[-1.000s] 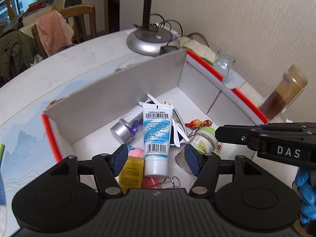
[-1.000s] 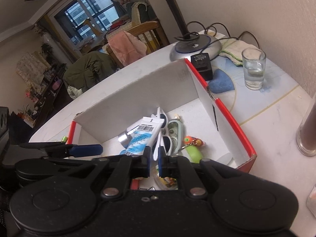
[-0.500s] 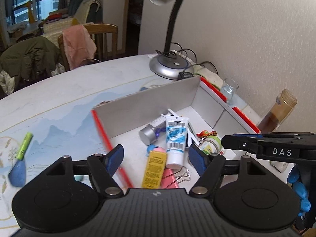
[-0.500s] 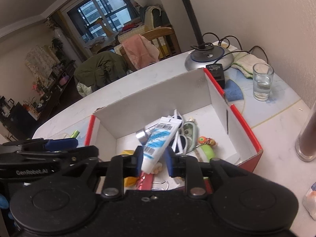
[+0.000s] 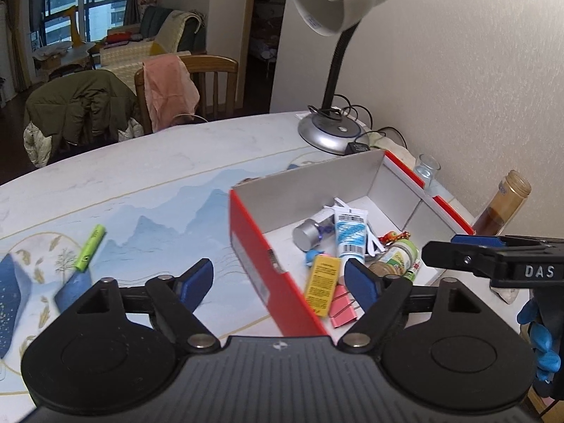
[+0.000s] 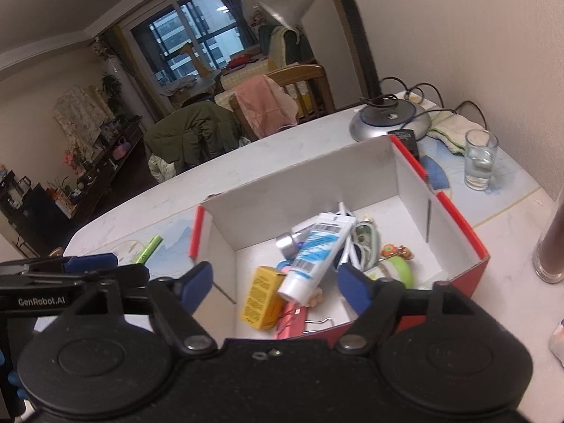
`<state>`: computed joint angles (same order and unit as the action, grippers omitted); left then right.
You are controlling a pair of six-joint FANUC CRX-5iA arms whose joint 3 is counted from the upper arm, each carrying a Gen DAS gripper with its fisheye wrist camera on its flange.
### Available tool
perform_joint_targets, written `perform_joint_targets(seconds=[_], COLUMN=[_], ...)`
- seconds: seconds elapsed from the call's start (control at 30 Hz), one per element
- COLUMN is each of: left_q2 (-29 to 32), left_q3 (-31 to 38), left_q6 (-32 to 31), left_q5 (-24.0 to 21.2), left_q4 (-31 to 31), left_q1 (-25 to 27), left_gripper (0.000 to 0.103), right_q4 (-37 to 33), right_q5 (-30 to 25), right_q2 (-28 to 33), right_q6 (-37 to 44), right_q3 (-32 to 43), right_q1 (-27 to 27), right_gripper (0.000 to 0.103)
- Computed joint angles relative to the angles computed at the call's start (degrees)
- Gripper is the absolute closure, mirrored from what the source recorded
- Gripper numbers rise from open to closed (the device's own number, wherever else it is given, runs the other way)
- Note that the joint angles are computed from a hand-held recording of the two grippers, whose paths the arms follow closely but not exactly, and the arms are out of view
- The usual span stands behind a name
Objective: Organize rigid objects
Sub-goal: 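Withdraw both tools toward the green marker and teal eraser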
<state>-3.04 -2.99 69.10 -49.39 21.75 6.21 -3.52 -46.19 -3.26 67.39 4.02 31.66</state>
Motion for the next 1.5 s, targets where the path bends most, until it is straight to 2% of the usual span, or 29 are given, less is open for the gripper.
perform_joint_targets(seconds=[0.17,0.37,0.43,0.5,0.53,0.83,0.93,1.13,1.3,1.5], left_q2=[-1.77,-3.42,-3.54,-3.32,-3.31,-0.72,0.91,5.38,8.72,12.23], left_q3=[-2.20,-5.44,-6.04,-5.94,-6.17,-6.20,-4.56,-3.31,-3.62,-2.56], left_q6=[-3.06,-9.70,-11.56,-12.37,-13.18,-15.35,-12.40,-14.39,-18.85,-20.74], left_q5=[0.14,0.45,0.42,0.20,0.33,2.26,4.56,6.01,8.21,10.16], left_q4=[2.32,7.36,8.58,8.47,8.74,8.15,3.06,4.64,8.97,9.27], left_q1=[3.23,7.89,9.40,10.67,11.36,16.65,16.77,17.90,18.31,17.81], left_gripper=[0.021,0.018,0.017,0.002,0.000,0.000,0.000,0.000,0.000,0.000], right_q4=[3.96,8.50,9.58,11.14,11.52,14.04,14.91,15.41,15.66,16.56], right_q5=[1.37,2.23,2.06,1.83,1.54,-0.54,-1.40,-3.69,-5.69,-8.16], right_q2=[-0.65,-0.16,0.35,0.82,1.23,5.61,7.91,13.36,17.68,22.46], right_q6=[-2.05,-5.45,-6.39,-7.87,-8.42,-10.76,-11.24,-10.00,-10.42,-11.52], right_q3=[-1.32,-1.72,-1.44,-1.33,-1.01,2.24,4.08,9.17,12.65,16.06], right_q1=[3.93,8.60,9.97,11.43,12.05,16.61,17.90,19.87,20.14,19.71], right_gripper=[0.007,0.003,0.003,0.003,0.003,0.003,0.003,0.004,0.007,0.016])
